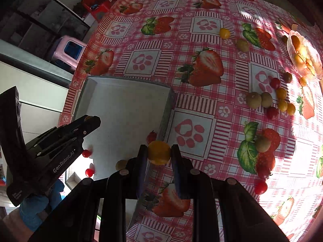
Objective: Organize fruits
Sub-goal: 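Carry the brown fruit with the left tool while the right carries the yellow tomato into the tray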
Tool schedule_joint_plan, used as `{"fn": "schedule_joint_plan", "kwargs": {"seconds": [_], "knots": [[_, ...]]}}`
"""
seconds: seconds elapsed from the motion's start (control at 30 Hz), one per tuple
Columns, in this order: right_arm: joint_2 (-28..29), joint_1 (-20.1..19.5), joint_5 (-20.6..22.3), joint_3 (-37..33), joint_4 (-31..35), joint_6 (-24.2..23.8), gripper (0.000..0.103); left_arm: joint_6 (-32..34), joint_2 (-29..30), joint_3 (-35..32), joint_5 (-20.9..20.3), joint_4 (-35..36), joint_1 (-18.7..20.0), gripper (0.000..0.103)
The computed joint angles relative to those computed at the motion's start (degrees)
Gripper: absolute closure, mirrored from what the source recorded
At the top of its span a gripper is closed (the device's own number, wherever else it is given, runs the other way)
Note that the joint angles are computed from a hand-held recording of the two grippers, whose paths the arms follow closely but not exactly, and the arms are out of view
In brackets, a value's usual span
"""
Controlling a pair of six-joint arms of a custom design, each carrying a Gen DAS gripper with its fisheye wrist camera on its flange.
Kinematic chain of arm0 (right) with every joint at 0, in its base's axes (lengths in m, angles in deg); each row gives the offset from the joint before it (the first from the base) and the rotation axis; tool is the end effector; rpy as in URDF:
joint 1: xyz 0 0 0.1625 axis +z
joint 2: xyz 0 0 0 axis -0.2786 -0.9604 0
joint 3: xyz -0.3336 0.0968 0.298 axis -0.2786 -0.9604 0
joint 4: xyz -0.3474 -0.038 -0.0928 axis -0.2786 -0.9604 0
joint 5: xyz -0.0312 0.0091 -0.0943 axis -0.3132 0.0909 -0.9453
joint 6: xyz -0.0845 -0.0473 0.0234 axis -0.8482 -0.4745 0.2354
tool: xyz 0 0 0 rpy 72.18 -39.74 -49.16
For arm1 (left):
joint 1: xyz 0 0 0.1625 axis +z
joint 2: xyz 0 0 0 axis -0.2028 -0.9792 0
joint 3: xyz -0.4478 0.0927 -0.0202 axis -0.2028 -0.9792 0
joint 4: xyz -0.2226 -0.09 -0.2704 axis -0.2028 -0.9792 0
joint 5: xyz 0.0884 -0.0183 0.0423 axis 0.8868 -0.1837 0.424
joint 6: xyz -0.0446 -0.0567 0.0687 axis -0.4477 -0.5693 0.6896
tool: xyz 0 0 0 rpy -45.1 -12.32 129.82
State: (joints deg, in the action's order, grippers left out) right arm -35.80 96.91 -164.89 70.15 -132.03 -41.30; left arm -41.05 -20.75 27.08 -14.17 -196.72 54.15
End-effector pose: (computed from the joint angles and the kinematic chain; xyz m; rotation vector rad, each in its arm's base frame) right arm 0.0118 -0.4581 0.3153 -0.6599 -2.5086 0.6376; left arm -0.3800 -0.5879 -0.0969 1.0448 2.4045 0.0386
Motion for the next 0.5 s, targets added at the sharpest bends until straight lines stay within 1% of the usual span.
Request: {"fn": "schedule_joint_plan", "kwargs": {"seconds": [0.17, 0.27, 0.5], "knots": [[4.11, -0.52, 0.81, -4.35, 2.12, -0.28, 0.077, 0.81, 1.46, -2.15, 2.16, 1.85, 1.47, 0.079], [5.84, -1.31, 1.30, -6.34, 3.23, 0.40, 0.077, 0.62, 2.19, -3.03, 2.58, 3.04, 1.85, 0.079], [8.80, -2.14, -0.23, -9.87, 6.17, 0.84, 0.077, 1.45, 3.11, -3.56, 2.85, 4.11, 1.92, 0.079]]}}
